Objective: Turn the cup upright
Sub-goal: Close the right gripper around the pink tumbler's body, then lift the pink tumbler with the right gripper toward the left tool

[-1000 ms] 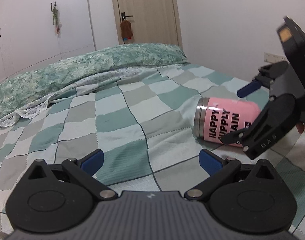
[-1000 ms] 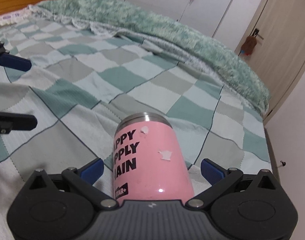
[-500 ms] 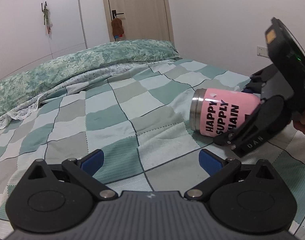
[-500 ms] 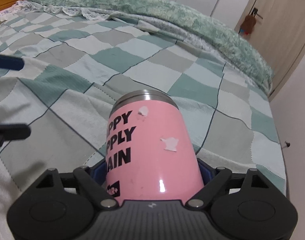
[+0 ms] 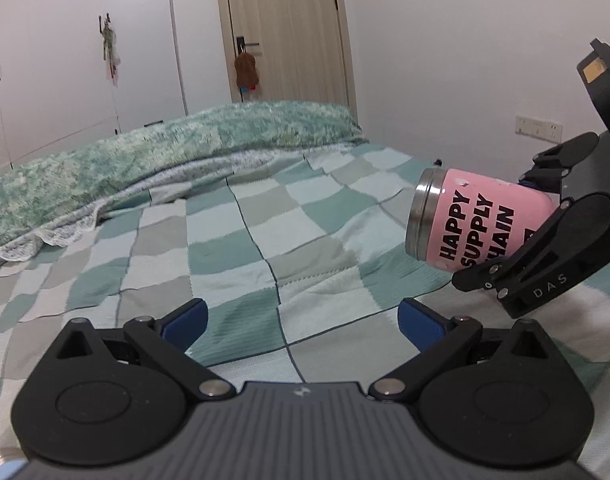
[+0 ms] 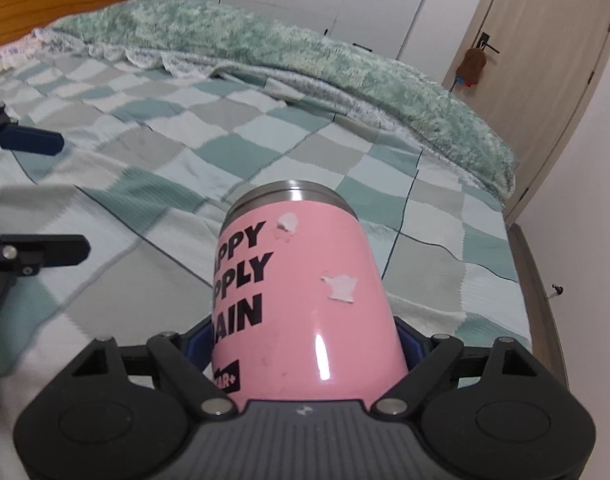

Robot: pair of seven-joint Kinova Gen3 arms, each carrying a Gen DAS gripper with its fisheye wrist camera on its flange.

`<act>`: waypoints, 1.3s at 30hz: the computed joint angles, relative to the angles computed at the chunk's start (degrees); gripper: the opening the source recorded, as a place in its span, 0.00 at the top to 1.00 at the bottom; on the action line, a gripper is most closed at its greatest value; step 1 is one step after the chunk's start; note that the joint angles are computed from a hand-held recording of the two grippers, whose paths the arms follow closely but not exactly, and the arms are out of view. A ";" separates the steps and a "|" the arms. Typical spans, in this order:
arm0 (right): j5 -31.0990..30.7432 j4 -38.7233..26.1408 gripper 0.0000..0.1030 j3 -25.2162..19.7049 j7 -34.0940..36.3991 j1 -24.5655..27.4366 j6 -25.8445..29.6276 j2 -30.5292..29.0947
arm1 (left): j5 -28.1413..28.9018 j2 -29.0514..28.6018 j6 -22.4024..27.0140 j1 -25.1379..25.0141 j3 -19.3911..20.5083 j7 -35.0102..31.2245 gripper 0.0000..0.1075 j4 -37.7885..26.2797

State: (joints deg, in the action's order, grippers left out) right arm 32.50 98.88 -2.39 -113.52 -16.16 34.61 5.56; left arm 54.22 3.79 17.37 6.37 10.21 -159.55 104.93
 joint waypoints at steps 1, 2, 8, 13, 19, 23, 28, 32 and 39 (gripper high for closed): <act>0.14 0.27 0.16 -0.32 -0.98 -0.59 1.01 -1.30 | -0.34 -1.57 0.94 -0.21 -0.34 0.87 0.04 0.63; 0.51 0.49 0.16 -0.90 -2.32 -1.18 2.24 -2.61 | -1.12 -3.13 1.96 -0.10 -1.07 2.14 0.04 1.14; 4.69 1.79 0.16 -3.21 -12.71 -10.05 11.56 -10.72 | -5.33 -14.90 8.98 1.50 -7.54 7.73 0.04 5.16; 8.80 2.12 0.16 -5.42 -24.16 -19.79 19.30 -14.71 | -12.09 -24.93 15.81 -0.10 -11.54 16.64 0.04 7.97; 9.08 4.72 0.16 -16.96 -38.14 -18.74 22.95 -15.35 | -21.13 -33.98 21.28 -1.72 -15.28 24.12 0.04 11.41; 7.97 6.80 0.16 -27.58 -47.46 -12.79 23.61 -13.44 | -26.53 -37.37 24.28 -1.15 -18.18 27.15 0.04 13.38; 7.63 8.90 0.16 -34.58 -59.11 -10.07 24.30 -10.06 | -31.47 -40.62 25.54 0.82 -21.60 30.50 0.04 16.01; 9.83 10.00 0.16 -28.18 -68.14 -20.03 25.53 -5.95 | -34.39 -42.14 26.06 1.78 -23.07 33.34 0.04 17.48; 12.23 10.42 0.16 -23.55 -72.89 -26.84 27.33 -4.80 | -37.23 -43.50 26.96 1.67 -22.99 38.44 0.04 18.39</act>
